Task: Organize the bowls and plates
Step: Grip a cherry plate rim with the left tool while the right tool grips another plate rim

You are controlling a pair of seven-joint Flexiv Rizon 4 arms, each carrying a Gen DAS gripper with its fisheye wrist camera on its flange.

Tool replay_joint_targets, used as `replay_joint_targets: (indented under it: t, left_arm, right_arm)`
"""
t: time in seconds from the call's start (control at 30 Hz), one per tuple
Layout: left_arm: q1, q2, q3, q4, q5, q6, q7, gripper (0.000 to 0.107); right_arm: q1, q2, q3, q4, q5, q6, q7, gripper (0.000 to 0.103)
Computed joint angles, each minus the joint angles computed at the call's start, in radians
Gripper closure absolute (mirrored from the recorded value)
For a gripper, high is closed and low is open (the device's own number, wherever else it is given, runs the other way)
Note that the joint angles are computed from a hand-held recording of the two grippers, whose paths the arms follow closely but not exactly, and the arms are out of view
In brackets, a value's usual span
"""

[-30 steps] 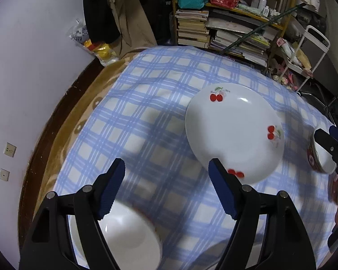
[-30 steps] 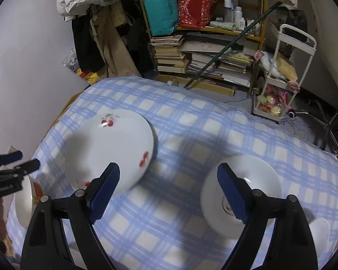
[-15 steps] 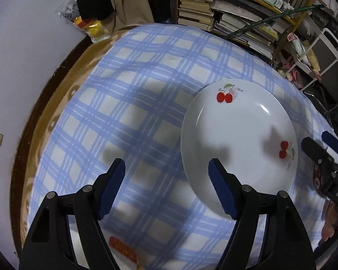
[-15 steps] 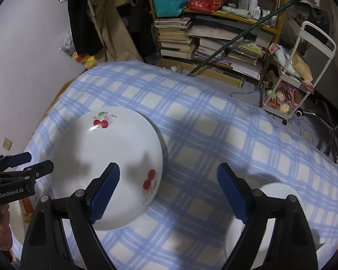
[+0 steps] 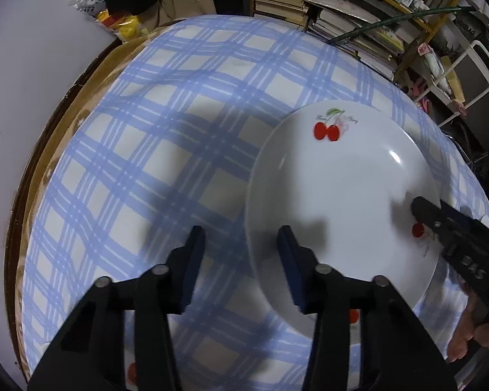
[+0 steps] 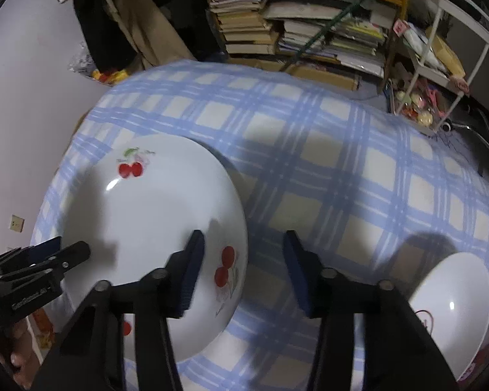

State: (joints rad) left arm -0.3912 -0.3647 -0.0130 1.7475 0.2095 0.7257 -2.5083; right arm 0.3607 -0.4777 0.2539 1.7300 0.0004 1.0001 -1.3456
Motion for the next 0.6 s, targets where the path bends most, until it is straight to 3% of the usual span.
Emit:
replay_joint_targets:
  t: [0.1,0.13,0.37,0.5,0.6]
  left_arm:
    - [0.014,-0.008,-0.010,0.009,-0.037,0.040,0.010,0.084]
    - [0.022,-0.010,-0.018,0.016,-0.062,0.054,0.026,0.086]
    - [0.004,-0.007,-0.018,-0.036,-0.045,-0.061,0.104,0.087]
    - [-0.022,-0.001,-0.013,-0.082,0.005,-0.149,0.098,0.087]
    - [-0.017,0.028,-0.022,-0.054,-0.009,-0.136,0.103,0.087]
  right_arm:
    - [-0.003,-0.009,0.004,-0.003,0.006,0.015,-0.003,0.084]
    - [-0.030,-0.018,0.037,-0.023,0.052,0.004,-0.037,0.086]
    - [-0.101,-0.016,0.094,-0.066,0.219,-0.060,-0.140,0.091]
    - [-0.085,0.014,0.081,-0.039,0.226,-0.062,-0.195,0.091]
    - [-0.076,0.041,0.073,-0.019,0.234,-0.056,-0.215,0.091]
